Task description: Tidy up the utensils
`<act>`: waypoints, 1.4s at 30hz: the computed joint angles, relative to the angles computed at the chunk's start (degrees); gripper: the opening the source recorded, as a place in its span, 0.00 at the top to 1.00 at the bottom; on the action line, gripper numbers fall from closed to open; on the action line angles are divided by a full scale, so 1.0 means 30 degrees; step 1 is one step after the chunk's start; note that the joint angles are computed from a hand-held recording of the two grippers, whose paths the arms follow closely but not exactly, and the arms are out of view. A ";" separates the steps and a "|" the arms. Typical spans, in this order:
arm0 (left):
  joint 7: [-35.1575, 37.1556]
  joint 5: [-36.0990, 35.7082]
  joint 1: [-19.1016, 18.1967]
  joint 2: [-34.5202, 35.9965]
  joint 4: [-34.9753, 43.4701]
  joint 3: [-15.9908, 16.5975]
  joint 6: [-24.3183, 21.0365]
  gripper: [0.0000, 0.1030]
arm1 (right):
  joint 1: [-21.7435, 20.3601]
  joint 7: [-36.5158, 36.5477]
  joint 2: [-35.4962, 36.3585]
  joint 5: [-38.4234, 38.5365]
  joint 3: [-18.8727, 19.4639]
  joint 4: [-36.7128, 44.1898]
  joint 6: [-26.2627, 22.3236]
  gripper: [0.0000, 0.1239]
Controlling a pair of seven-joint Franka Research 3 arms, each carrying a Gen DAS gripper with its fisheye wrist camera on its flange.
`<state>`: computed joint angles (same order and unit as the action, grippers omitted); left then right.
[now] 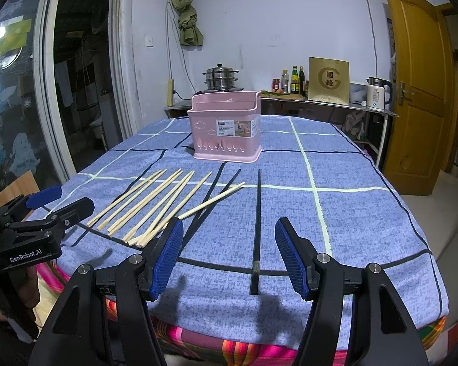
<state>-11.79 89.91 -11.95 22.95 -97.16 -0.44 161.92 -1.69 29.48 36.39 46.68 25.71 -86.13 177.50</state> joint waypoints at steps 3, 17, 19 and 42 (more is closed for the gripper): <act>0.0022 -0.0021 -0.0008 0.0002 -0.0004 0.0000 -0.0014 0.08 | 0.0009 0.0040 0.0046 -0.0050 -0.0015 0.0039 -0.0013 0.49; 0.0053 -0.0036 0.0040 -0.0026 -0.0021 0.0004 0.0120 0.08 | 0.0167 0.0440 -0.0087 -0.0309 -0.0249 0.0027 -0.0089 0.49; 0.0056 -0.0032 0.0030 -0.0008 -0.0004 0.0009 0.0092 0.08 | 0.0192 0.0473 -0.0098 -0.0341 -0.0273 0.0022 -0.0074 0.49; 0.0137 -0.0204 -0.0148 0.0094 0.0079 0.0020 0.0144 0.08 | 0.0043 0.0457 -0.0105 -0.0396 -0.0094 -0.0041 0.0009 0.49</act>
<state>-11.38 89.30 -12.39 23.23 -96.92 -0.38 162.35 -1.56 30.85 36.07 45.50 25.43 -86.25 177.53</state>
